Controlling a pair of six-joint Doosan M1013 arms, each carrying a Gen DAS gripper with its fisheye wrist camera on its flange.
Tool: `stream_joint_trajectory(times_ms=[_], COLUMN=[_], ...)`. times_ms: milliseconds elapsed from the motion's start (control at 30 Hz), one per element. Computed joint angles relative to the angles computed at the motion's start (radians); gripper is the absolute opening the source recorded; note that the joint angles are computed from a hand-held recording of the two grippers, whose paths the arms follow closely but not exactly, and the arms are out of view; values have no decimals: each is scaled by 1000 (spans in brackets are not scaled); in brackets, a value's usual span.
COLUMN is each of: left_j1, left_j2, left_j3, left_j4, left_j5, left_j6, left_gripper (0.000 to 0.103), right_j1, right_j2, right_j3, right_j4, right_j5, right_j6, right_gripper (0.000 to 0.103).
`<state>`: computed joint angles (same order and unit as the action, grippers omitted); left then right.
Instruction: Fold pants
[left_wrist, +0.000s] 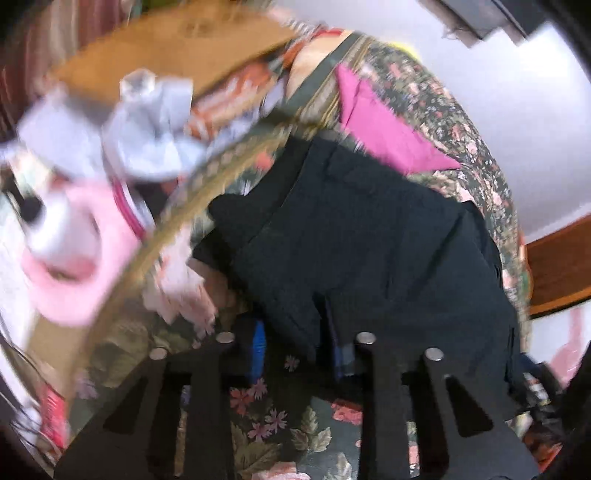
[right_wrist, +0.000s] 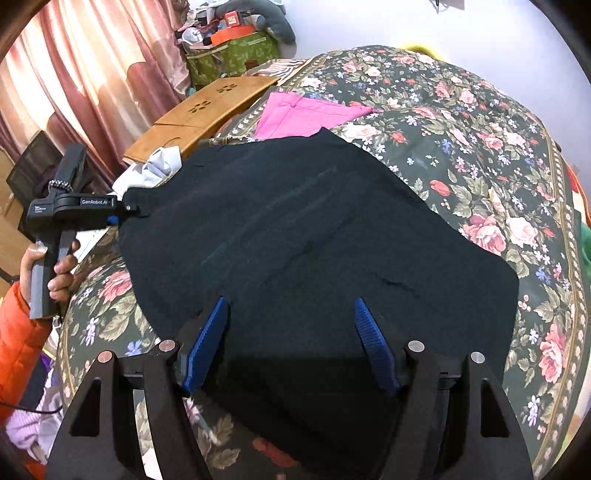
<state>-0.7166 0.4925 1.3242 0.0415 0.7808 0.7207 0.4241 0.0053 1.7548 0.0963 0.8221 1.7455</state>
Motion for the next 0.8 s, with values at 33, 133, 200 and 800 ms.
stream_joint_trajectory(times_ms=[33,133,200,800], left_j1=[-16,-60,-82,-202], left_j2=[-4,-16,-15,84], left_j3=[-11,-45,-78,-409], left_j4=[90,321,423,373], left_j5=[17,68,103,-47], left_j6=[-41,-121,-136,200], left_gripper=[21,18,17,13], right_j1=[-6,-23,-31,-120], right_j2=[-5,-36,-59,-136], right_j3=[0,15,28,153], right_j4=[17,47,32,90], right_j5=[4,-20,-38,-71], right_j6=[-4,7,33,71], right_gripper=[68,68,68,71])
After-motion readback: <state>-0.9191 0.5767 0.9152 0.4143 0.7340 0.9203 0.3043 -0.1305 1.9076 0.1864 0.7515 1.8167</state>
